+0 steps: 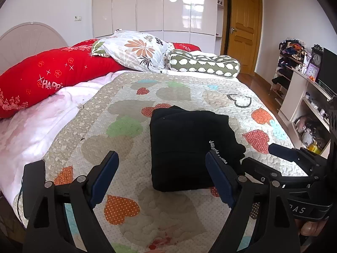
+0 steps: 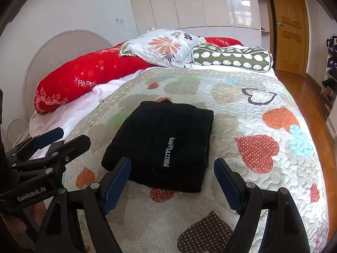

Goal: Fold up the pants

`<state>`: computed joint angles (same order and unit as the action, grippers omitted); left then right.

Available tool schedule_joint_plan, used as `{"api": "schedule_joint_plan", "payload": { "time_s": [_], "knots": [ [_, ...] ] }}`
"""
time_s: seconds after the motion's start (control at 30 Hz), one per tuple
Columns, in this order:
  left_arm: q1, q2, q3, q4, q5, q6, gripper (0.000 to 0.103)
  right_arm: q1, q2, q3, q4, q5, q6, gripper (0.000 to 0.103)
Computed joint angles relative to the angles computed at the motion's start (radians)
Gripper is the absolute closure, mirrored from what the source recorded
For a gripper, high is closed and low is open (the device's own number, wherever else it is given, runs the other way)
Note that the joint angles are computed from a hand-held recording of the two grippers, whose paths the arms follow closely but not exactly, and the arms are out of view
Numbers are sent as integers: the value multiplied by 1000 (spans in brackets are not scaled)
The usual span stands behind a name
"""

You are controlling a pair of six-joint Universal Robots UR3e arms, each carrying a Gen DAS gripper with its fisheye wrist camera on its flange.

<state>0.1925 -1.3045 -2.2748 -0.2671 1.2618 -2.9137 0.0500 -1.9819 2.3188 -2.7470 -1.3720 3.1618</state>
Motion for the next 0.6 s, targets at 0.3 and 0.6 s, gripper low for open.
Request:
{"api": "schedule_joint_plan", "payload": {
  "time_s": [0.3,0.6],
  "knots": [
    [-4,1,0,-3,2,0,18,-10,-11,11,10,6,-6,21],
    [-3,17,-16,0,-10,5,18,-20,-25,26,26,13,-20,21]
  ]
}}
